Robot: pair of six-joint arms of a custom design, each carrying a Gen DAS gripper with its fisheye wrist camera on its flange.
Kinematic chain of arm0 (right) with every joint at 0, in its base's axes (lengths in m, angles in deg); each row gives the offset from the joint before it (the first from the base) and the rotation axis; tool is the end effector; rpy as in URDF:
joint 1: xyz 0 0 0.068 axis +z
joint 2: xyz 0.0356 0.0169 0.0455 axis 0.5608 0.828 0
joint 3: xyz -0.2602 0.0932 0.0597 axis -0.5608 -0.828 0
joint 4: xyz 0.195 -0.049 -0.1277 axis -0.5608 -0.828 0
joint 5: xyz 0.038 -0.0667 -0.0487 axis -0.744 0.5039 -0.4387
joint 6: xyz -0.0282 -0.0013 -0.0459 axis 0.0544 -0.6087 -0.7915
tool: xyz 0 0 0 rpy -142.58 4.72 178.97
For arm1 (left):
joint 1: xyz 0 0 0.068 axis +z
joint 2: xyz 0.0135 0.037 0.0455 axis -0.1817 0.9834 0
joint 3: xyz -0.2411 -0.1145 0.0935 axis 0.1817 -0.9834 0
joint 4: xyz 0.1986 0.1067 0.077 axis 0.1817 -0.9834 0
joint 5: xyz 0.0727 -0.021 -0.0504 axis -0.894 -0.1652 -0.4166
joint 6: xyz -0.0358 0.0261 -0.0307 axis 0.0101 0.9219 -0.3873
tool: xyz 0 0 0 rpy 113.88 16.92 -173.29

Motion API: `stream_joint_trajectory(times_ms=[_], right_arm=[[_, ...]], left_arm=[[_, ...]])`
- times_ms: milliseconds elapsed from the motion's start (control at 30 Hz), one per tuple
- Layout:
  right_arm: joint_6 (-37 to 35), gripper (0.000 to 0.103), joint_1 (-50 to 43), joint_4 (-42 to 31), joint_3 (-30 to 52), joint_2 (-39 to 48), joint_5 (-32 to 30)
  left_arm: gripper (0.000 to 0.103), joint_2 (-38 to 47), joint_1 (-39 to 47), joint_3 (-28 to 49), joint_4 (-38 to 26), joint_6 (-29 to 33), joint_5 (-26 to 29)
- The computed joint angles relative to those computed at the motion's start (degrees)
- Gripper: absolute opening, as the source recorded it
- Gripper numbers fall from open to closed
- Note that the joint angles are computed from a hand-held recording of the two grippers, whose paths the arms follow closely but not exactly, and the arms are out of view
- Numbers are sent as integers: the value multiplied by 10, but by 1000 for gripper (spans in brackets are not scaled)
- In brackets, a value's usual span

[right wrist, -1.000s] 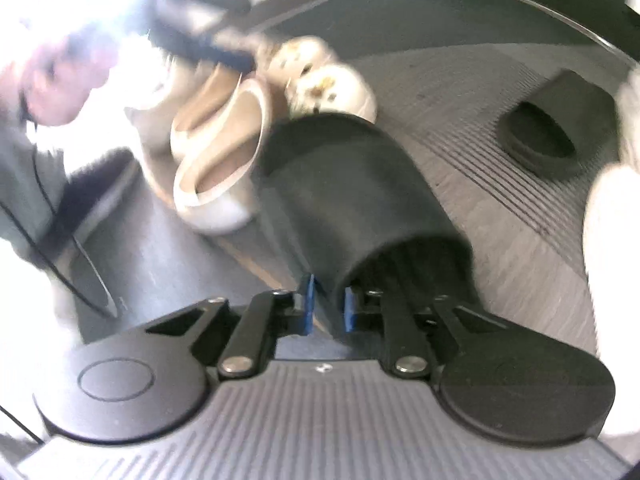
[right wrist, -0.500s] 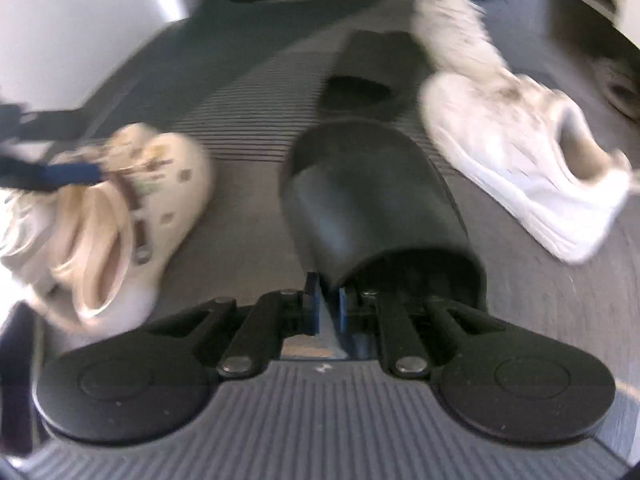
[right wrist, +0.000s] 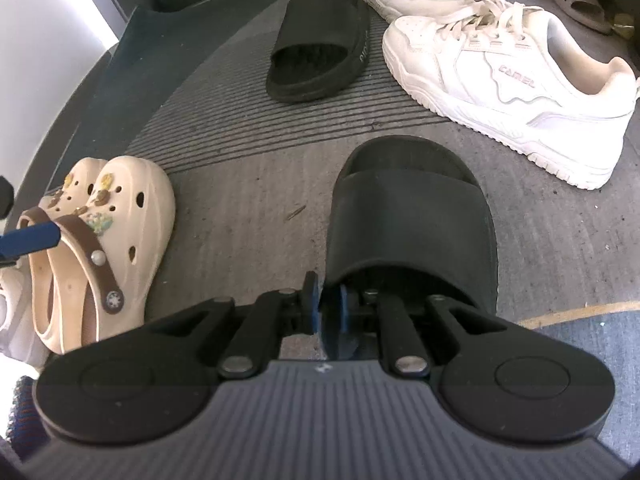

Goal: Organize scattered shoes
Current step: 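Carry the black slide with the right tool beside the clogs and open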

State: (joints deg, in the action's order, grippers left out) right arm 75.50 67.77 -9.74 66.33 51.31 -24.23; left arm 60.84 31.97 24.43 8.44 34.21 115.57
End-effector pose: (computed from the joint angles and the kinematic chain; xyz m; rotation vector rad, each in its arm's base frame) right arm 0.1443 0.0931 0.1919 0.1111 2.6327 0.3533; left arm 0.1579 0.1072 0.2225 -0.0289 2.4330 -0.8989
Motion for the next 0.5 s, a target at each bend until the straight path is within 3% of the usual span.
stream_joint_trajectory(times_ms=[100,233,367,500], right_arm=[[3,24,3,-5,-7,-14,-7],[10,24,17,-1,-24,-28,-3],[-4,25,25,42,-36,6,18],[-22,15,70,41,-12,53,70]], left_arm=[[88,1,5,1,3,-1,0],[88,0,4,5,11,-12,-5],[88,0,-2,2,17,-24,-10],[88,-4,-9,0,21,-24,-9]])
